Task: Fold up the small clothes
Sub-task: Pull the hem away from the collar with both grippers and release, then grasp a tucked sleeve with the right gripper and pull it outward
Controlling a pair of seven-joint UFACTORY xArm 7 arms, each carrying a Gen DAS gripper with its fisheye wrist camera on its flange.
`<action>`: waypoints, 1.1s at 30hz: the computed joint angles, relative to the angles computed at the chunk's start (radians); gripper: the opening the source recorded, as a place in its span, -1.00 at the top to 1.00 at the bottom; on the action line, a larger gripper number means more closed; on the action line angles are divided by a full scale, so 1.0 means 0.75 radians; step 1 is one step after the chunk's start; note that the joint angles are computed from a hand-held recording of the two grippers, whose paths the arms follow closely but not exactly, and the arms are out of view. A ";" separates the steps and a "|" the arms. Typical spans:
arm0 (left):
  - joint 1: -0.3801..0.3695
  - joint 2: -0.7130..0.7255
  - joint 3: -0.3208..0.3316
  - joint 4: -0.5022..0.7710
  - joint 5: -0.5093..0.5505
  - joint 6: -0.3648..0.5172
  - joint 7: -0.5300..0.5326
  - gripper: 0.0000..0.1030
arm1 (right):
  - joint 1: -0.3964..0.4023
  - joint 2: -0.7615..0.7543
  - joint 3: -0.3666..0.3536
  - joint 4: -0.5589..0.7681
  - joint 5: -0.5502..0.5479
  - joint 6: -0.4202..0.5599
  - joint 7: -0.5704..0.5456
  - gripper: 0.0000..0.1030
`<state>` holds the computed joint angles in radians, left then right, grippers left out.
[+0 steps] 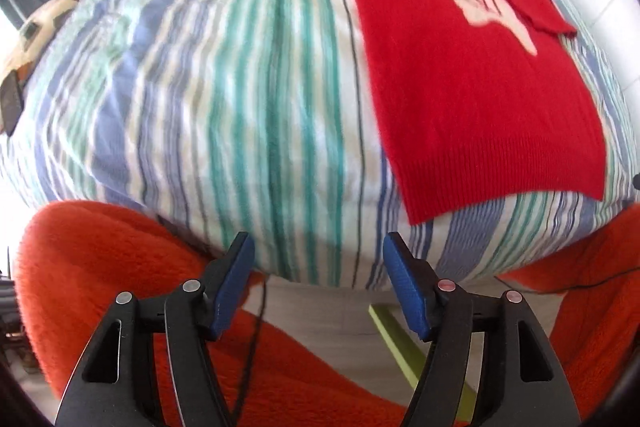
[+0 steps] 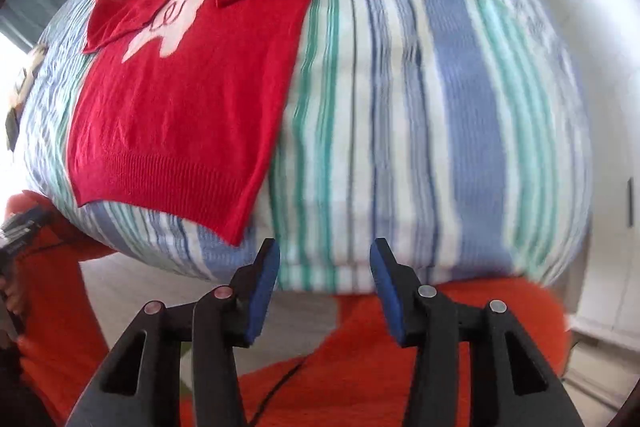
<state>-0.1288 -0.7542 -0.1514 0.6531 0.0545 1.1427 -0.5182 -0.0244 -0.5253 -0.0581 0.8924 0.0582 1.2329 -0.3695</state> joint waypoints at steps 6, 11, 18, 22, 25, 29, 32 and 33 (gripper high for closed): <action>0.190 -0.002 0.013 -0.014 0.110 -0.319 -0.193 -0.48 | 0.210 0.250 -0.027 0.227 0.290 -0.426 -0.337 -0.17; 0.236 0.042 -0.032 -0.118 0.173 -0.456 -0.307 -0.48 | 0.286 0.585 0.101 0.314 0.410 -0.662 -0.500 -0.16; 0.227 0.046 0.026 -0.150 0.145 -0.391 -0.340 -0.48 | 0.218 0.804 0.170 0.370 0.443 -0.827 -0.412 0.88; 0.214 0.065 0.045 -0.156 0.120 -0.394 -0.348 -0.48 | 0.046 0.747 0.068 0.452 0.713 -0.777 -0.408 0.88; 0.209 0.095 0.037 -0.146 0.121 -0.400 -0.356 -0.48 | -0.113 0.789 -0.037 0.596 0.789 -0.713 -0.297 0.88; 0.192 0.139 0.020 -0.126 0.137 -0.398 -0.355 -0.48 | -0.307 0.926 -0.112 0.787 0.748 -0.616 -0.108 0.88; 0.186 0.157 0.006 -0.114 0.159 -0.397 -0.365 -0.48 | -0.410 0.989 -0.114 0.816 0.755 -0.558 -0.024 0.88; 0.186 0.160 0.000 -0.110 0.169 -0.392 -0.371 -0.48 | -0.439 0.999 -0.107 0.801 0.775 -0.552 -0.005 0.88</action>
